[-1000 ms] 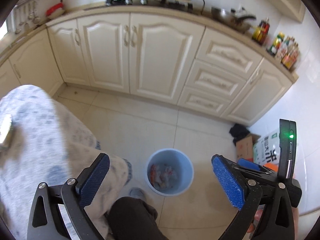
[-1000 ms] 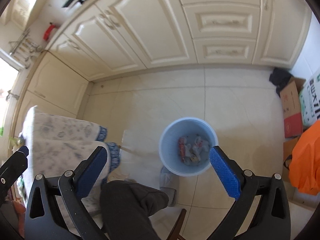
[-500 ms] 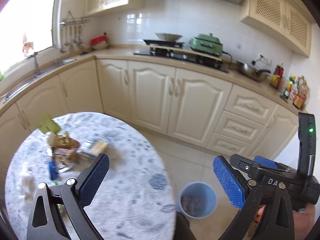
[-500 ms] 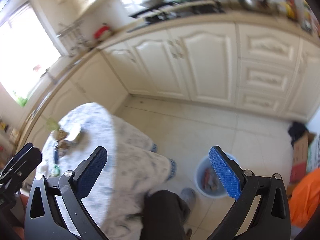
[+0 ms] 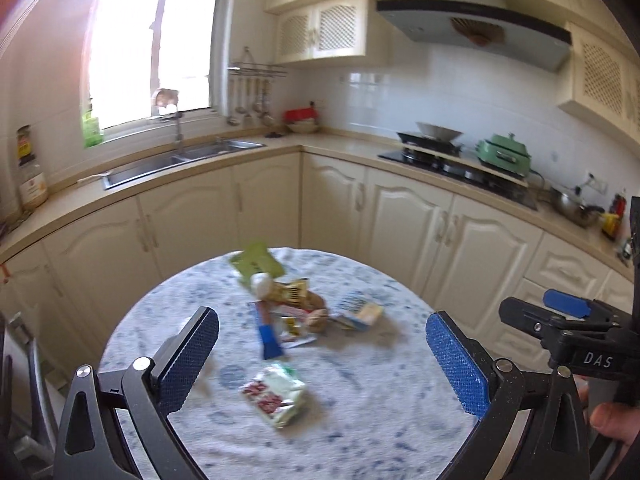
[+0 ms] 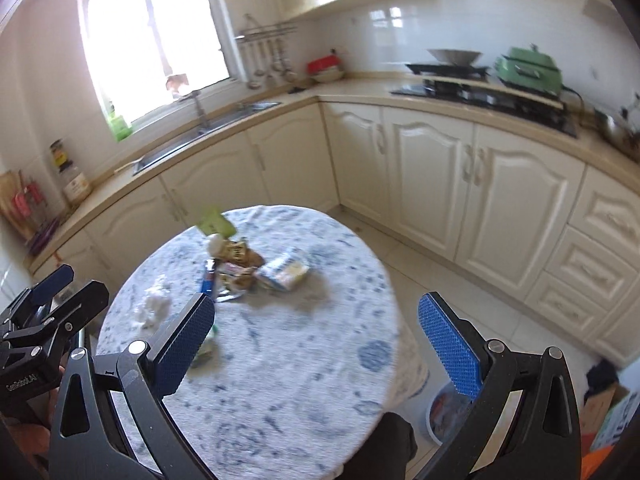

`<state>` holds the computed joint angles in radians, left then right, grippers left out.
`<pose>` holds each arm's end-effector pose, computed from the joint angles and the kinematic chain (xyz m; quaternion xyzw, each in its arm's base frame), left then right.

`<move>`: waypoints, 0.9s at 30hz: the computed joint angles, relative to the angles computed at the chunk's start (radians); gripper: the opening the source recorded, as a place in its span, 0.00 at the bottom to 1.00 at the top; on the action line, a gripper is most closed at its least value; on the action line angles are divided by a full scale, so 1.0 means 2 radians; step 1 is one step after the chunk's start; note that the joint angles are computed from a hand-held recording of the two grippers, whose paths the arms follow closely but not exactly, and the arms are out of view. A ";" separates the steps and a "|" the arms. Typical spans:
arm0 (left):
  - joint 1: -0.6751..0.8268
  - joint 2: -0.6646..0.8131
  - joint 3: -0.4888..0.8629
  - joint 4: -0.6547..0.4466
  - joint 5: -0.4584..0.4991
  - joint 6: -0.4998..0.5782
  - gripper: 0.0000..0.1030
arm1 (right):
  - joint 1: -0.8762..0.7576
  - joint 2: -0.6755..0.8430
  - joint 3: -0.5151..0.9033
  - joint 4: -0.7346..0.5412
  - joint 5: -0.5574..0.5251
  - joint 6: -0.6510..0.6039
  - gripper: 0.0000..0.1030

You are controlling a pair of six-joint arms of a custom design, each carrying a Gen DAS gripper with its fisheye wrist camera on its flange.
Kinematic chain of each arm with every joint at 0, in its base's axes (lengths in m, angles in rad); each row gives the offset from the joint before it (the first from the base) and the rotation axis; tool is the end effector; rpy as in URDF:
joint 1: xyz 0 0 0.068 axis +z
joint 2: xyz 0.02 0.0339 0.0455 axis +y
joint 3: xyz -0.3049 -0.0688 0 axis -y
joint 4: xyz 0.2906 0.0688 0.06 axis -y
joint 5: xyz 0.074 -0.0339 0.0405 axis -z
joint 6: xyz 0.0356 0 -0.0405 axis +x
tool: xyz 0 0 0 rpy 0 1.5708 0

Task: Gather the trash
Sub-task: 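Return both tools to the table above the remaining wrappers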

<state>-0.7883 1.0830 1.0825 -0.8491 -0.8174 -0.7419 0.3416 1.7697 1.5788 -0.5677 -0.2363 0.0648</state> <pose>0.1825 -0.1467 0.3688 -0.1203 0.8616 0.0440 0.4911 0.4267 0.1605 0.3414 -0.1720 0.8971 0.1852 0.3623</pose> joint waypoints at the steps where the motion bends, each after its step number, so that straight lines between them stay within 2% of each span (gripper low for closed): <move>1: -0.008 -0.012 -0.007 -0.018 -0.014 -0.017 0.99 | 0.010 0.002 0.005 0.000 0.002 -0.003 1.00; 5: -0.031 -0.039 -0.024 -0.082 -0.047 -0.083 0.99 | 0.040 0.010 0.019 0.002 0.013 -0.014 1.00; 10: -0.054 -0.054 -0.055 -0.138 -0.037 -0.164 0.99 | 0.062 0.028 0.030 -0.002 0.016 -0.026 1.00; 13: -0.058 -0.057 -0.075 -0.138 -0.012 -0.186 0.99 | 0.071 0.044 0.036 -0.008 0.016 -0.030 1.00; 16: -0.052 -0.048 -0.095 -0.113 0.023 -0.190 0.99 | 0.074 0.063 0.044 -0.015 0.018 -0.036 1.00; 22: 0.013 -0.008 -0.112 -0.022 0.096 -0.111 0.99 | 0.074 0.109 0.068 -0.031 0.017 -0.041 1.00; 27: 0.127 0.045 -0.102 0.063 0.181 0.006 0.99 | 0.067 0.154 0.102 -0.047 0.021 -0.040 1.00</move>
